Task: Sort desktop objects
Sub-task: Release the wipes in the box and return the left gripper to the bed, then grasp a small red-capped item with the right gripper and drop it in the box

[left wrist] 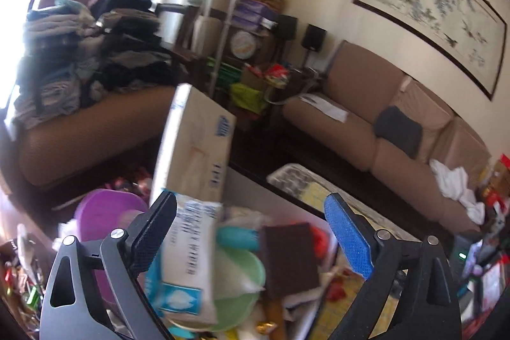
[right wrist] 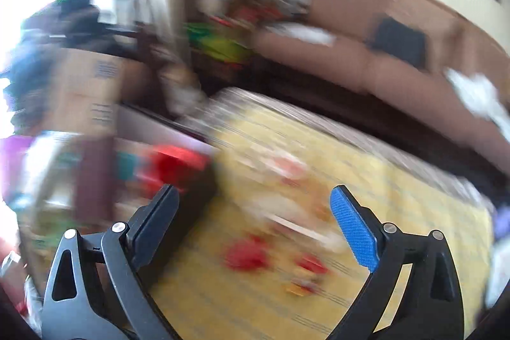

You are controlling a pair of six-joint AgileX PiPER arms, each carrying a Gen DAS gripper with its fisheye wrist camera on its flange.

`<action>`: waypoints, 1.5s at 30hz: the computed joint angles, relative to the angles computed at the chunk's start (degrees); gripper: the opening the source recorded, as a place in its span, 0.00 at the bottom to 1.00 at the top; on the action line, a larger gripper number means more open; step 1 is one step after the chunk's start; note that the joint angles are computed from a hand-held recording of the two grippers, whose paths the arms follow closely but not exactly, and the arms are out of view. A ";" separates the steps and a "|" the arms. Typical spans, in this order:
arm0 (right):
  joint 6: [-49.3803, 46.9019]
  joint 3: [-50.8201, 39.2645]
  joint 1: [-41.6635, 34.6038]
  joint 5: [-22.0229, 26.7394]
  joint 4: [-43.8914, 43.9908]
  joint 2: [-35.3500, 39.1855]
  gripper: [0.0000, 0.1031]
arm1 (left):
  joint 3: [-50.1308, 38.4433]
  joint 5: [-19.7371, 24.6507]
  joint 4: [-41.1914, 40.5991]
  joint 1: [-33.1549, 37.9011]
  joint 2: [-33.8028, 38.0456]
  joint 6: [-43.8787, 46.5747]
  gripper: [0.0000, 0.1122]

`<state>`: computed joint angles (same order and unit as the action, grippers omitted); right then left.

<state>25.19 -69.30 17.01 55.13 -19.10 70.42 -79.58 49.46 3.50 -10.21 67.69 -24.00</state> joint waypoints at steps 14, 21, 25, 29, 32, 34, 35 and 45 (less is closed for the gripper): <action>-35.68 12.50 -25.75 0.91 24.55 6.07 0.41 | -6.19 -0.11 -2.40 -24.05 9.52 6.60 0.85; -41.03 15.70 -28.71 -2.84 31.19 8.39 0.28 | -7.30 -2.44 -1.96 -29.08 15.40 5.94 0.85; -47.29 15.74 -32.74 1.17 37.27 8.23 0.12 | -7.72 -2.73 -2.73 -28.44 17.45 5.98 0.85; -45.96 14.87 -37.54 3.32 37.57 4.76 0.10 | -10.56 0.82 -2.83 -29.66 21.85 7.22 0.85; -48.39 14.76 -42.69 5.38 39.27 1.13 0.10 | -12.66 3.80 -4.99 -29.94 25.18 9.10 0.83; -48.78 14.14 -46.46 6.53 39.34 -1.06 0.10 | -12.68 3.77 -7.21 -29.55 26.73 9.94 0.76; -48.14 13.45 -47.70 6.91 39.05 -1.56 0.10 | -13.15 4.08 -7.69 -29.87 28.25 9.70 0.72; -50.33 10.71 -56.18 10.65 39.15 -3.94 0.10 | -18.74 8.89 -10.49 -32.65 45.26 13.90 0.39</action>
